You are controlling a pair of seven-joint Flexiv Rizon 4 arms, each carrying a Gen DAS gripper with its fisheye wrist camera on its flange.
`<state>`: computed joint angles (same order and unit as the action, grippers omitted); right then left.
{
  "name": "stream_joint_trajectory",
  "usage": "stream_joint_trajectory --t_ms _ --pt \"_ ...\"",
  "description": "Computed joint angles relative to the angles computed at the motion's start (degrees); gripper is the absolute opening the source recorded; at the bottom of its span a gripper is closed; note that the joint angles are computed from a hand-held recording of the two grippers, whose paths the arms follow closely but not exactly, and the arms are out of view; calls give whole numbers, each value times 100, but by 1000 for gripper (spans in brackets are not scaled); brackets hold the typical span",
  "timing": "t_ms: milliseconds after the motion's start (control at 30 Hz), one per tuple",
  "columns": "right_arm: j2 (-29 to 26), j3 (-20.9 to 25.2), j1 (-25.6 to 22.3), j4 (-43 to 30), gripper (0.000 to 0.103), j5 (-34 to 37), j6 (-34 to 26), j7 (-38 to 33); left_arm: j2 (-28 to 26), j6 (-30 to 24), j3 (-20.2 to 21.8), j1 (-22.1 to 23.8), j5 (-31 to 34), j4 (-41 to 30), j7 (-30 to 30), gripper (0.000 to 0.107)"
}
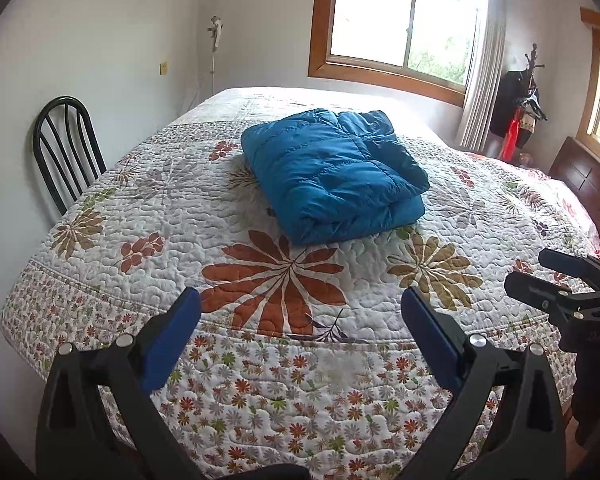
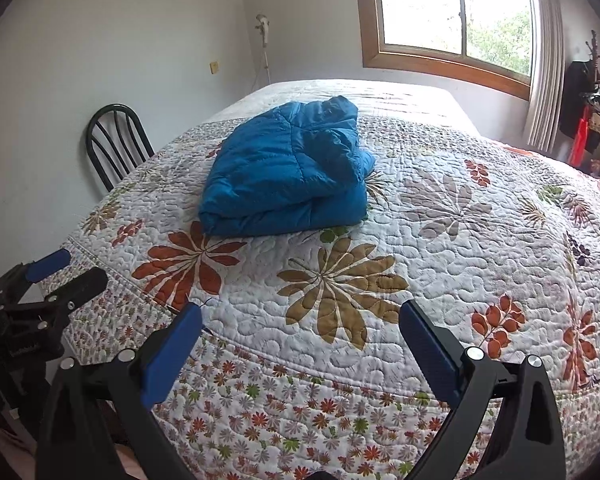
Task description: Fold large clothes
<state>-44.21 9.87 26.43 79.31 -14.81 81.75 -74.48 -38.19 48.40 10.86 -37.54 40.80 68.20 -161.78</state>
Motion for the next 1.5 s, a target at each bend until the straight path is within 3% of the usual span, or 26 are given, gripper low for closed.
stream_joint_trajectory --t_ms 400,1500 --pt "207 -189 99 405 99 -95 299 270 135 -68 -2 -186 283 80 -230 100" --pt "196 -194 91 417 99 -218 284 366 145 -126 -90 -131 290 113 -198 100"
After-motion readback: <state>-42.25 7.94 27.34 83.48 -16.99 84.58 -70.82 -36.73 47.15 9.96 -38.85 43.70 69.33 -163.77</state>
